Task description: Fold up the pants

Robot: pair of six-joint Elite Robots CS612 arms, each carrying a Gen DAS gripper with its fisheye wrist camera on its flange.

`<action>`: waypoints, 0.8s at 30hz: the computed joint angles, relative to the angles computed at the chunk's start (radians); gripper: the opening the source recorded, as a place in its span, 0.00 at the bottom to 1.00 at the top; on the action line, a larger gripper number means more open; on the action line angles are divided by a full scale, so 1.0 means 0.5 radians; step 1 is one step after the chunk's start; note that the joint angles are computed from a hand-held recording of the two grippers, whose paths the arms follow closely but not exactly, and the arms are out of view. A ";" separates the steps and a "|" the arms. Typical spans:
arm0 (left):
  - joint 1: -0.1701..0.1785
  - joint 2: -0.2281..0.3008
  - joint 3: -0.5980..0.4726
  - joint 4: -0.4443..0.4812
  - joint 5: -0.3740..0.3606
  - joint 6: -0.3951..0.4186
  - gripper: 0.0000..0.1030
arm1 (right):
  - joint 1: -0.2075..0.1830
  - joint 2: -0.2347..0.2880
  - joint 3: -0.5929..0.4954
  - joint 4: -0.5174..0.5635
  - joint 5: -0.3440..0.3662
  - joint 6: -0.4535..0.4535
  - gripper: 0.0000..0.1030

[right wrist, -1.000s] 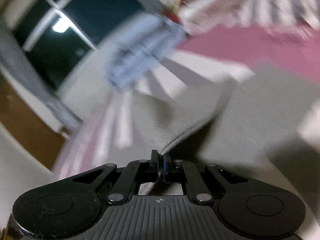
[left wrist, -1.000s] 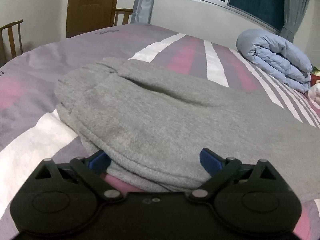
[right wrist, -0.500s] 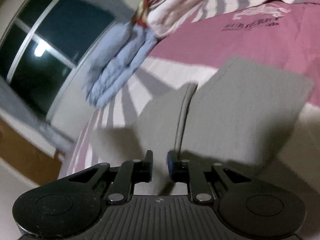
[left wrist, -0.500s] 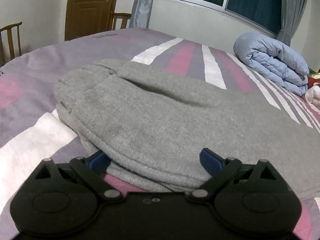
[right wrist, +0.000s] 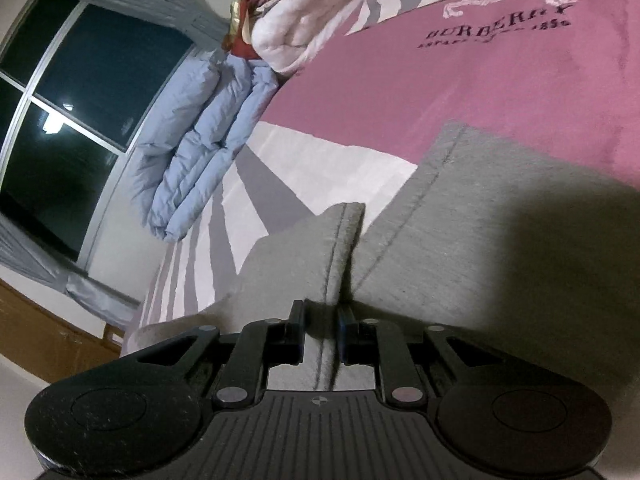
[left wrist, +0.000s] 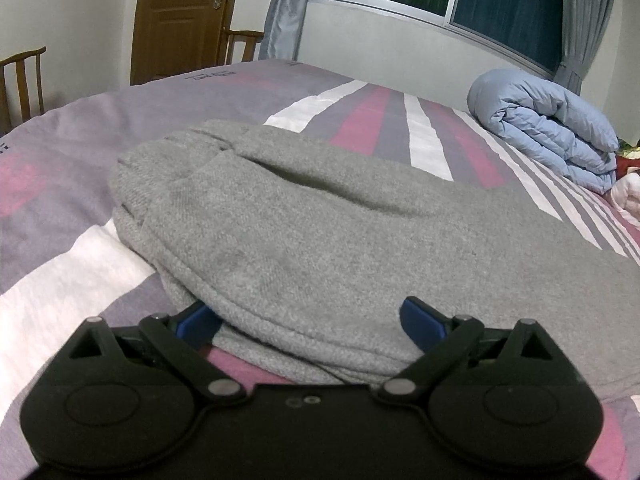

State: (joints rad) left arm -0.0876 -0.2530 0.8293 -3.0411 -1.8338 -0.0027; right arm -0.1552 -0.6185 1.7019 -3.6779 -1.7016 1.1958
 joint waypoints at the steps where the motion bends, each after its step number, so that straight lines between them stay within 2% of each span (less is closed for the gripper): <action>1: 0.000 0.000 0.000 -0.002 0.001 -0.001 0.88 | -0.005 0.001 0.001 -0.007 0.010 -0.017 0.16; 2: -0.001 0.001 0.000 -0.004 0.002 -0.002 0.88 | -0.005 -0.005 0.007 -0.012 0.013 -0.044 0.14; 3: -0.001 0.000 0.003 -0.011 0.002 -0.004 0.88 | -0.005 -0.011 0.009 -0.023 0.004 -0.070 0.06; 4: 0.000 0.000 0.005 -0.015 0.000 -0.006 0.88 | 0.005 -0.027 0.029 -0.069 -0.034 -0.127 0.05; 8: 0.003 0.005 0.002 -0.024 -0.012 -0.016 0.88 | 0.088 -0.143 0.184 -0.310 -0.334 -0.347 0.05; 10: 0.005 0.005 0.003 -0.028 -0.019 -0.021 0.88 | 0.138 -0.210 0.277 -0.311 -0.500 -0.403 0.05; 13: 0.007 0.004 0.007 -0.031 -0.025 -0.024 0.88 | 0.178 -0.243 0.383 -0.148 -0.637 -0.266 0.05; 15: 0.008 0.002 0.001 -0.007 -0.035 -0.018 0.88 | 0.156 -0.222 0.420 -0.060 -0.560 -0.102 0.05; 17: 0.015 0.004 -0.021 0.047 -0.065 -0.009 0.88 | 0.146 -0.194 0.428 -0.070 -0.526 -0.019 0.05; 21: 0.028 0.007 -0.103 0.249 -0.133 0.097 0.90 | 0.170 -0.190 0.428 -0.162 -0.628 0.001 0.05; 24: 0.046 0.026 -0.163 0.348 -0.222 0.161 0.91 | 0.202 -0.211 0.426 -0.262 -0.761 -0.161 0.05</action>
State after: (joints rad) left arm -0.0646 -0.2401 0.7475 -2.8673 -1.9450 0.0779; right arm -0.0542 -0.7238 1.9147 -3.8089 -2.0819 1.1153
